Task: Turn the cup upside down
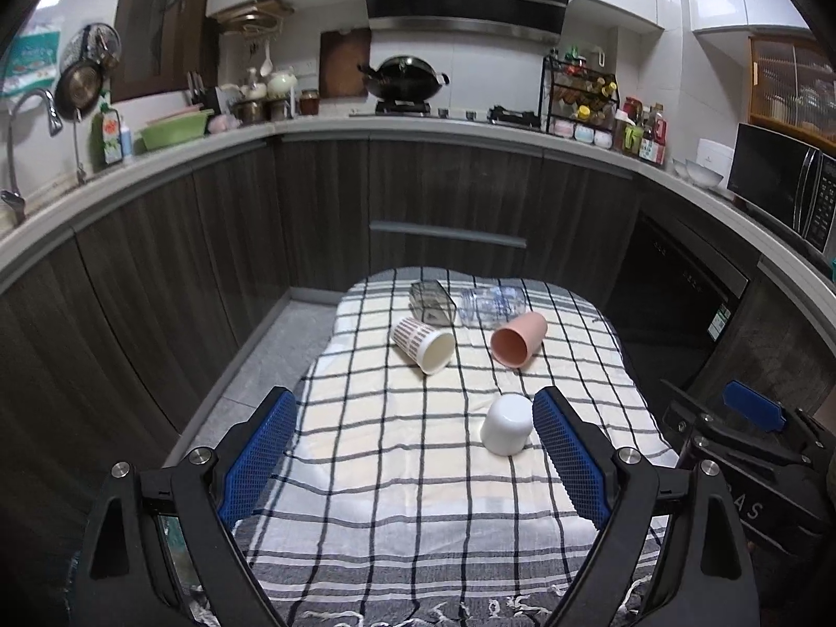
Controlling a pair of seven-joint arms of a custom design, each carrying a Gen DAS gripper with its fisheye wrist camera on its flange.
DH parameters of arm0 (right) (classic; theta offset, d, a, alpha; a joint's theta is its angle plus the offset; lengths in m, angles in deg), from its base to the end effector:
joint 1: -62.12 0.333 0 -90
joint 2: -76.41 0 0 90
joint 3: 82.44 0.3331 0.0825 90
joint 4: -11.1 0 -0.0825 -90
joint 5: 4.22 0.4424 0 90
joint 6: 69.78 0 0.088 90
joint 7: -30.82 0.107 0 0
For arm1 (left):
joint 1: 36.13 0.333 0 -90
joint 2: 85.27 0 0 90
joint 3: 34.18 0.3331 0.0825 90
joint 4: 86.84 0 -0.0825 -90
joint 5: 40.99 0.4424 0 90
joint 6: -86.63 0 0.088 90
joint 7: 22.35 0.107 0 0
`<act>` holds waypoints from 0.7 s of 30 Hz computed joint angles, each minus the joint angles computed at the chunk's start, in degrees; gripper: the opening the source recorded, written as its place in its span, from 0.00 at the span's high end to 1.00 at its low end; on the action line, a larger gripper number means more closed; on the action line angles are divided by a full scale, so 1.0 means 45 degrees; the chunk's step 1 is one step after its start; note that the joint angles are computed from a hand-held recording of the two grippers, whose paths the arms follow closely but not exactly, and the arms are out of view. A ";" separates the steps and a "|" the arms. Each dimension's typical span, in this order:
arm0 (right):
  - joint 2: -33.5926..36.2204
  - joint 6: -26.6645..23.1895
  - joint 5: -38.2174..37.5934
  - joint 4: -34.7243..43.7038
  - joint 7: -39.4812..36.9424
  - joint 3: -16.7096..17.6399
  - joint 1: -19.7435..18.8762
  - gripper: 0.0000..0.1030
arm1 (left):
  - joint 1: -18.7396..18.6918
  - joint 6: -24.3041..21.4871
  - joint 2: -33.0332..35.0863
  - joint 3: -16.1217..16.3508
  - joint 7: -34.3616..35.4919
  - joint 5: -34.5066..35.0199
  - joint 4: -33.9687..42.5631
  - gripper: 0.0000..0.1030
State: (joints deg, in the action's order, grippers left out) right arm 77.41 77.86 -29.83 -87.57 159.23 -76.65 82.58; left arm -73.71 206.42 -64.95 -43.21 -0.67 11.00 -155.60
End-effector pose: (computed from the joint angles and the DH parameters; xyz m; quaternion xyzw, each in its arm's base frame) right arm 0.6036 0.3052 0.6638 -0.6551 0.6163 -0.2662 0.3466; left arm 0.5707 -0.5091 0.6786 -0.6719 0.5736 -0.3218 0.3406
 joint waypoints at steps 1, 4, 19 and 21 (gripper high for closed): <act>-0.0126 0.0011 -0.0117 -0.0115 0.0082 0.0012 0.0019 0.17 | -0.0054 -0.0036 -0.0070 0.0024 -0.0107 0.0122 -0.0075 0.10; -0.0513 0.0100 -0.0469 -0.0476 0.0374 0.0088 0.0000 0.17 | -0.0186 -0.0172 -0.0311 0.0043 -0.0479 0.0635 -0.0344 0.10; -0.1555 0.0808 -0.2859 -0.1283 0.2418 0.0682 -0.0578 0.16 | -0.0145 -0.0128 -0.0823 -0.0355 -0.1110 0.2145 -0.0850 0.08; -0.1570 0.0819 -0.2883 -0.1276 0.2437 0.0704 -0.0607 0.16 | -0.0156 -0.0139 -0.0807 -0.0370 -0.1109 0.2189 -0.0820 0.08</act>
State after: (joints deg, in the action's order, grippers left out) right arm 70.34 81.55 -42.80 -93.31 170.20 -73.48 79.85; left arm -74.41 205.79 -68.59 -44.87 -5.66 20.85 -159.29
